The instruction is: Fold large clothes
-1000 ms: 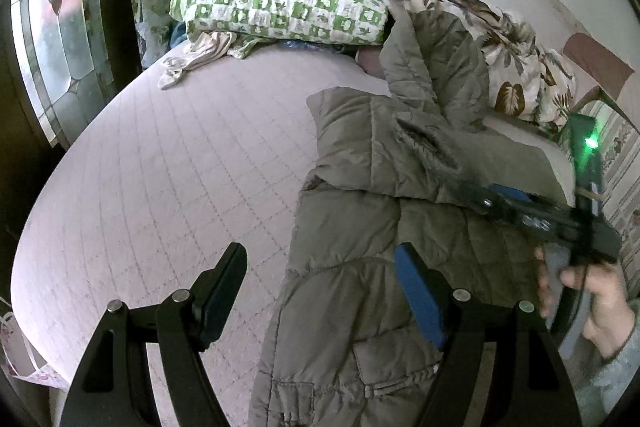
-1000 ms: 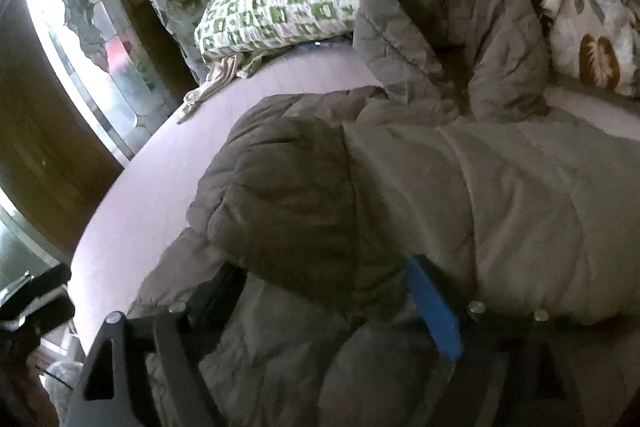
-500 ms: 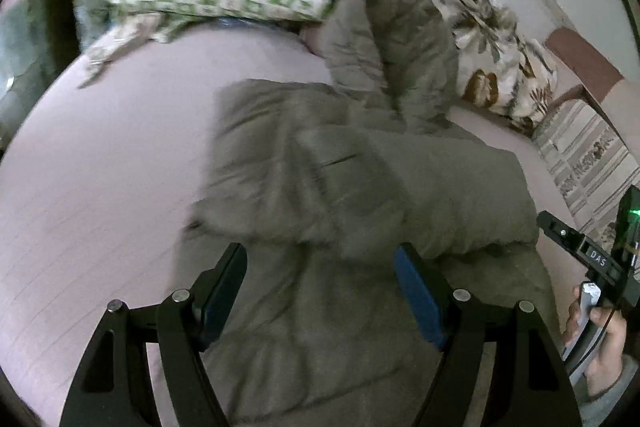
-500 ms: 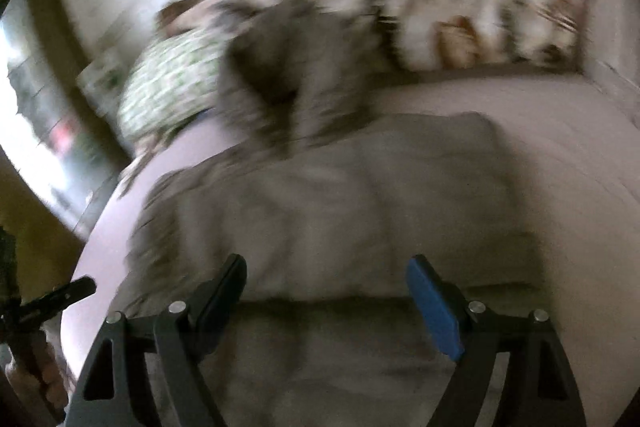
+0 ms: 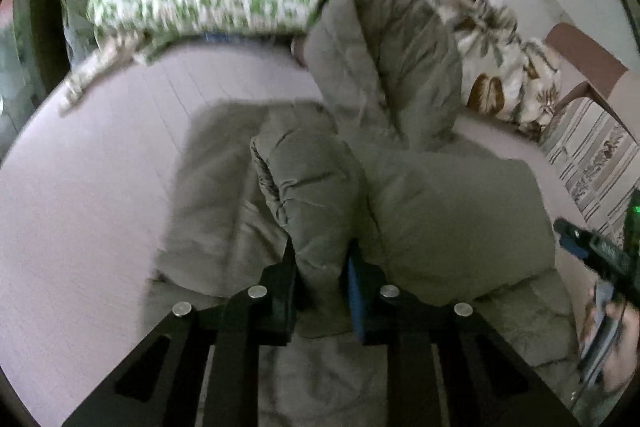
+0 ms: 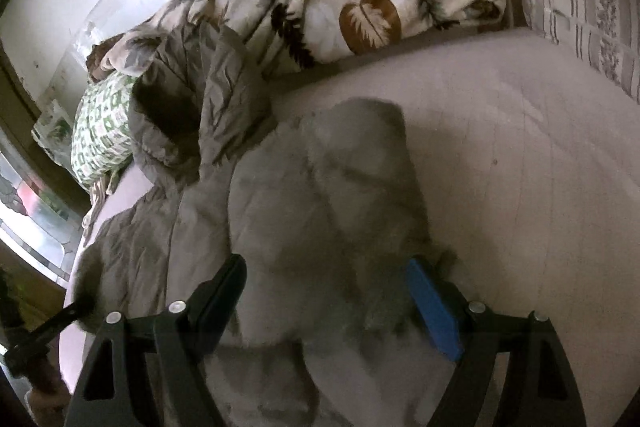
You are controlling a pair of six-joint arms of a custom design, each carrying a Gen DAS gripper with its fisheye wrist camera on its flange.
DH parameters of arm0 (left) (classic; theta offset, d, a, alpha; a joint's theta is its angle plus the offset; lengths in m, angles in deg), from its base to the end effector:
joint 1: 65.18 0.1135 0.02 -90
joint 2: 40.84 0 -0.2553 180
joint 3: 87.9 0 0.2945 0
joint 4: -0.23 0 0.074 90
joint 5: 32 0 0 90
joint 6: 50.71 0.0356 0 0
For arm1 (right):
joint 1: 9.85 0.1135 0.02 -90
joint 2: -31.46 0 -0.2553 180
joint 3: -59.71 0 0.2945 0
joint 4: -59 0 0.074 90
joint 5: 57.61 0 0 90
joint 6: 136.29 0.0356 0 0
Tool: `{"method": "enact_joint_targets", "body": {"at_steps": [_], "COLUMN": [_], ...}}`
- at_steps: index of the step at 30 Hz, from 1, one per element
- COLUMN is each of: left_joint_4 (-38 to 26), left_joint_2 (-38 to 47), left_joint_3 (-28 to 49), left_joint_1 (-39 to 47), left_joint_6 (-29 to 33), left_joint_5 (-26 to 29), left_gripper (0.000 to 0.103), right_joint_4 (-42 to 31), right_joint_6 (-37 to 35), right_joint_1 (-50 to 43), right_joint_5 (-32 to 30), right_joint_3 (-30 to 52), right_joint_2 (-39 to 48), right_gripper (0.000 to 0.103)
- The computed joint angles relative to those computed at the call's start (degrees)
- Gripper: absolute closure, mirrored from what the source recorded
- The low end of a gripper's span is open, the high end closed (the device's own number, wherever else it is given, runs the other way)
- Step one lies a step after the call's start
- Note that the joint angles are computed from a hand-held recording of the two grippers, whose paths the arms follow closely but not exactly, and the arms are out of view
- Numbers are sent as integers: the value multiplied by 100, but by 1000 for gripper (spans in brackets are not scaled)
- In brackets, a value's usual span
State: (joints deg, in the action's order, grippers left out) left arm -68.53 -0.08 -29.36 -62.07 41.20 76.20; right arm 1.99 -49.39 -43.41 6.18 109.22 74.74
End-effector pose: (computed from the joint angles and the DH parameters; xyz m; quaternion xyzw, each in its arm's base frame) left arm 0.1753 -0.0016 0.2863 0.0431 0.9312 -0.1345 0.3360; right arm 0.1703 -0.0941 0.2384 0.1676 0.9052 0.0999 0.3775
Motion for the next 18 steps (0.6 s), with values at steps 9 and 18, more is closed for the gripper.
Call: {"method": "enact_joint_targets", "body": {"at_steps": [9,18], "left_joint_4": [474,-280], "left_joint_2": [536,-370], "left_joint_3": [-557,91], "left_joint_1": [289,919], "left_joint_6": [538,728], "left_joint_5": [-51,253], "left_gripper": [72,61], "right_joint_4": [622,112], "right_joint_6": [258,-87], "right_joint_1": [1265,644], "right_joint_5": [1149,222], "right_joint_3": [-26,14], "right_joint_2": [720,149], "right_gripper": [18,15]}}
